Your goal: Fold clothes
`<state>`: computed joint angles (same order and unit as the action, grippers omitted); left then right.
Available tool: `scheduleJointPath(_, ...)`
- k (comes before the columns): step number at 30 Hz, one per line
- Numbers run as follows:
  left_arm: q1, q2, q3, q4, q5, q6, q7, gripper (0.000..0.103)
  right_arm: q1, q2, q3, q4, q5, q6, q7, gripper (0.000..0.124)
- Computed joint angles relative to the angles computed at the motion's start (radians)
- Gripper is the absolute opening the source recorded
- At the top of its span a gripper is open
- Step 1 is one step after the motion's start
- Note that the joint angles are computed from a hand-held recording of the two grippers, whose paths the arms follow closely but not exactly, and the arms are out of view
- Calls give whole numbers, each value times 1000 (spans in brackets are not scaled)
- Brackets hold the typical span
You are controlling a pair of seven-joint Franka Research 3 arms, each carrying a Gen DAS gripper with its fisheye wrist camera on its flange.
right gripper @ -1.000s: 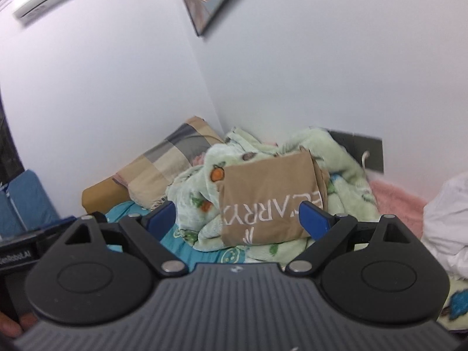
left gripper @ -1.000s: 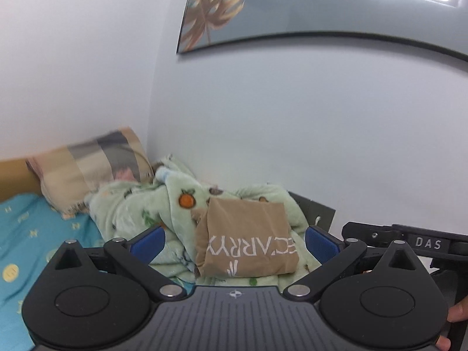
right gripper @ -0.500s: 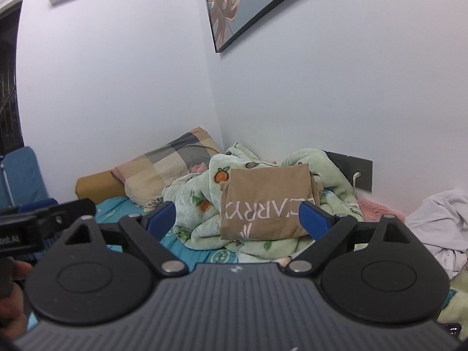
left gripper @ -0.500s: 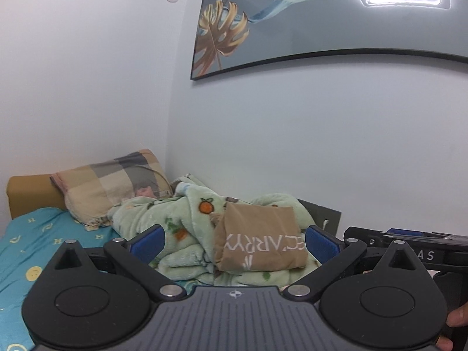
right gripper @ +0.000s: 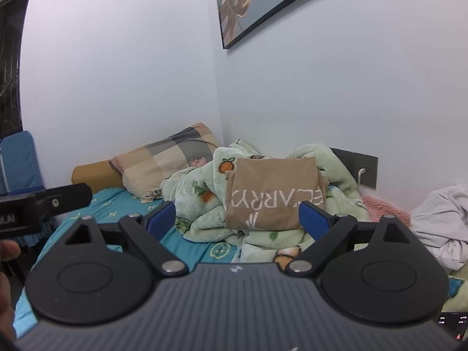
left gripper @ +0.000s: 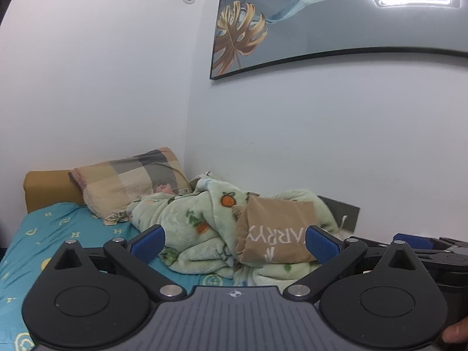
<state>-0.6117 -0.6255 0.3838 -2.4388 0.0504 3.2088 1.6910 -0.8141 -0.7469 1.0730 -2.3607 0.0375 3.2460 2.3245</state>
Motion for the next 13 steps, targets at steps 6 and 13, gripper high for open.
scheduleJointPath(6, 55, 15, -40, -2, 7, 3, -21, 103, -10, -4, -1, 7, -11, -3, -12, 93)
scheduleJointPath(13, 43, -10, -29, -19, 10, -2, -28, 103, 10, -19, -24, -5, -3, -6, -9, 93)
